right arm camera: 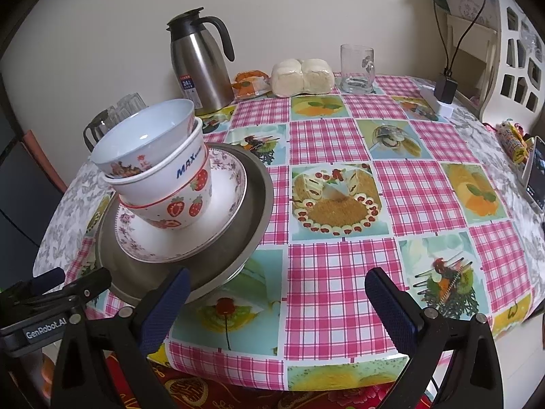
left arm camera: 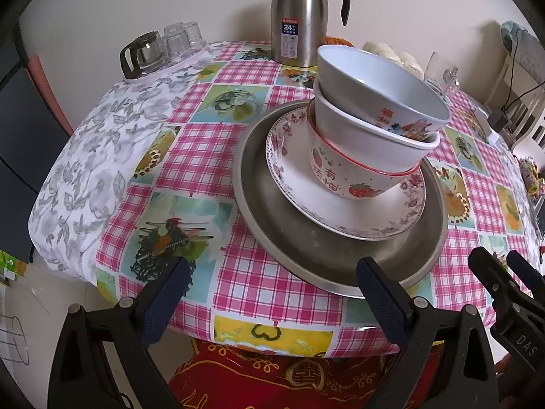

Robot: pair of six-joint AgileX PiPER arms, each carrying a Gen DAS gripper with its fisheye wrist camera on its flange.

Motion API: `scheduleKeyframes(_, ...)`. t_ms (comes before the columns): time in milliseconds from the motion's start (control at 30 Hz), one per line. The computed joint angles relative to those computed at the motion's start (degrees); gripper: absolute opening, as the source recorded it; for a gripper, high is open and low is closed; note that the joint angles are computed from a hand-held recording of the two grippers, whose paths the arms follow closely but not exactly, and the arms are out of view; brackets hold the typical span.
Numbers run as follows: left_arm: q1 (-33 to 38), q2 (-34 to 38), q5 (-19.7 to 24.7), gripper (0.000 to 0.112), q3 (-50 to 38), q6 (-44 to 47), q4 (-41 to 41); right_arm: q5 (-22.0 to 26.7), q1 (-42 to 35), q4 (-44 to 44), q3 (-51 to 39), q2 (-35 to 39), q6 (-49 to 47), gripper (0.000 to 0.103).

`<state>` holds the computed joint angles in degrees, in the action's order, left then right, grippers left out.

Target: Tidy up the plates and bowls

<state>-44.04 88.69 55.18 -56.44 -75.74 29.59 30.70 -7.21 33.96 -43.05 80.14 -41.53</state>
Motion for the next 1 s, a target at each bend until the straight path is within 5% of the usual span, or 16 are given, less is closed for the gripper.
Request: scheduleKeyframes(1000, 1.07, 1.29, 1.75, 0.098, -1.23, 1.32, -1.59, -0.57, 0.34, -1.99, -0.54, 1.54, 0.89, 0.103)
